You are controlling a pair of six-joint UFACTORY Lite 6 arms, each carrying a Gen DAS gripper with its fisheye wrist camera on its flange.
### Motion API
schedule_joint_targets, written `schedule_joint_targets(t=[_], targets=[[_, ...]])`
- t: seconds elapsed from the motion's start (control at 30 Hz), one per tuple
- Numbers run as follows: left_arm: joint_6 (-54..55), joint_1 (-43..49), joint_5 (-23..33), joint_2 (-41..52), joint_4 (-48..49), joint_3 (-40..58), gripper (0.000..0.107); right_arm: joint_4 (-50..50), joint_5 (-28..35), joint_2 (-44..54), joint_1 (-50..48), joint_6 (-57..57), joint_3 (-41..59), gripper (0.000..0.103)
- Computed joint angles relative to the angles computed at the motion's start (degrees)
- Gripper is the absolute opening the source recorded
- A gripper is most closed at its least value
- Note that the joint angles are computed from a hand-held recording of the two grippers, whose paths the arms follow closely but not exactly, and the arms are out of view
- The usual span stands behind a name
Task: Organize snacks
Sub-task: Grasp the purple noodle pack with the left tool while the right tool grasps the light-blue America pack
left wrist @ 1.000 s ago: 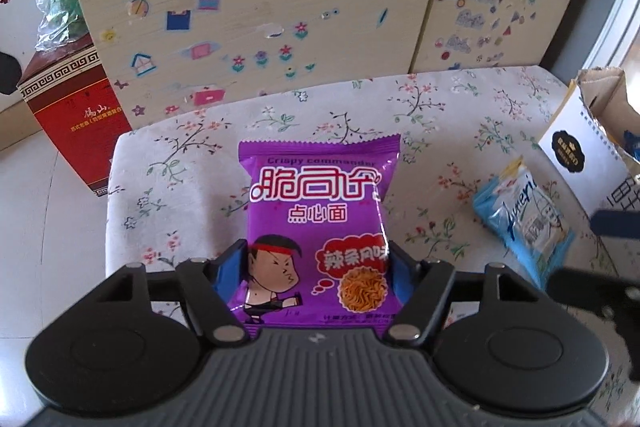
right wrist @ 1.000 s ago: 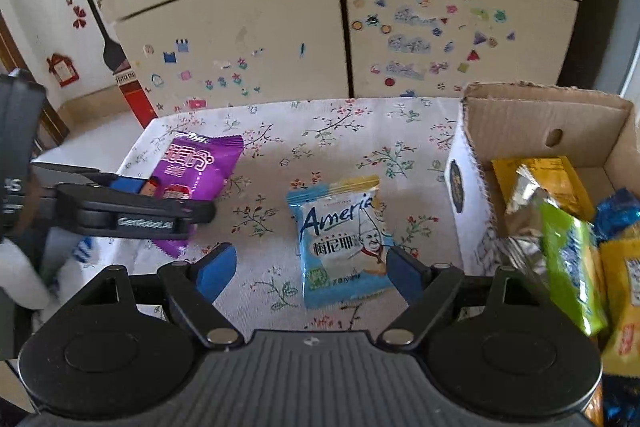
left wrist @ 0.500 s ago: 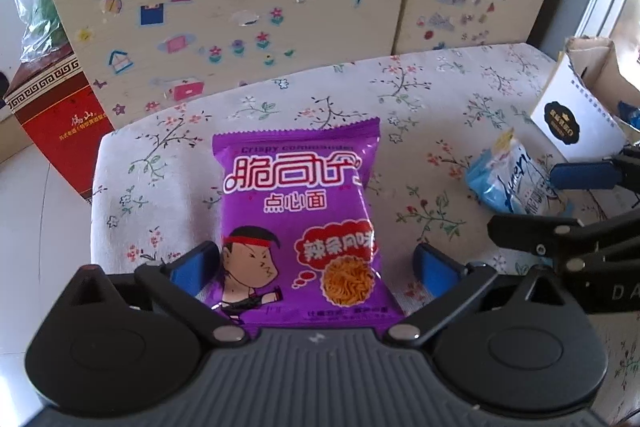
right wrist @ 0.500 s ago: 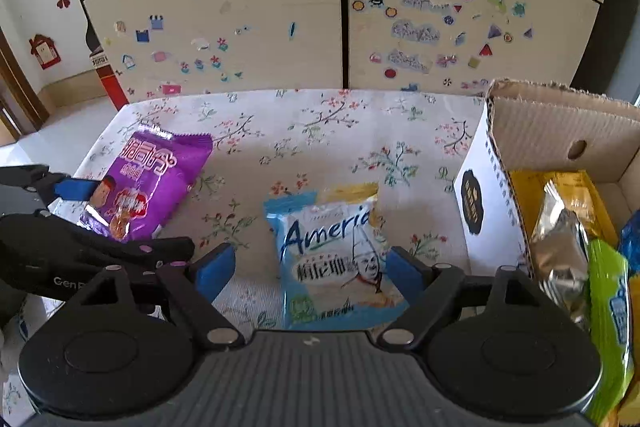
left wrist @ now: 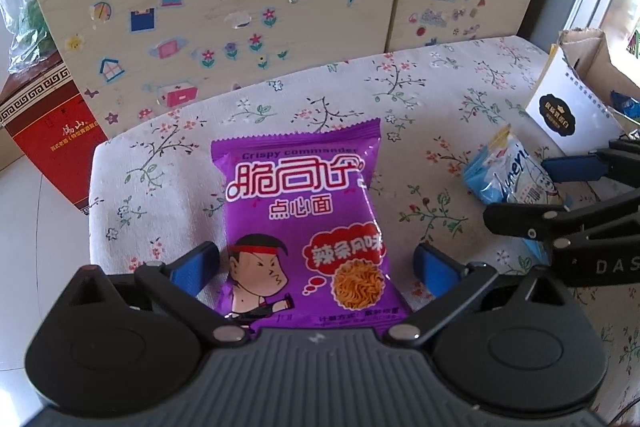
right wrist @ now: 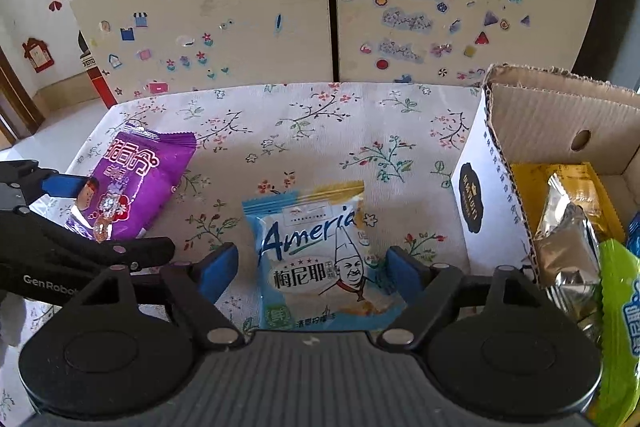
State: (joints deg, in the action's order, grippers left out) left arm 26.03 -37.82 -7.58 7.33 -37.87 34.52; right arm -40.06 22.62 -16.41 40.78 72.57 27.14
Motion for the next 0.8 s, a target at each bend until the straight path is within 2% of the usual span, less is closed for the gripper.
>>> schedule_joint_targets(t=[0.13,0.2,0.23,0.3,0.33,0.47,0.63,0.8], targets=[[5.7,-0.7,-0.5,0.3,-6.9,0.4,0.102,-6.2,3.1,2.1,3.2,5.4,0.8,0.075],[3.7,-0.8,-0.7,0.3,-5.2,0.4,0.098,-7.2,3.2,2.1,3.7,5.9,0.8,0.07],[3.7,-1.1,-1.1,0.2,-5.3,0.4,0.096,-7.2,3.3,2.1,3.7,6.0,0.8,0.066],[-0.7,-1.4,-1.3,-0.4,-0.2,0.2,0.076,-6.5,3.2,1.8,3.3,5.0,0.9,0.062],[-2.3,-1.6,-0.9,-0.8,1.6,0.3,0.07,-6.0,3.1,1.6,3.0,4.7,0.8,0.061],[2.6,-3.1,-1.3,-1.2,-3.0,0.1,0.068,-4.4,3.8,0.9,3.4,3.7,0.8,0.06],[20.4,-4.5,-1.6,-2.5,-21.1,-0.2,0.068,-0.2,5.6,-1.7,3.8,1.1,0.6,0.06],[36.5,-6.4,-2.7,-6.1,-37.6,-1.8,0.068,1.7,10.4,-5.7,6.9,0.0,1.3,0.06]])
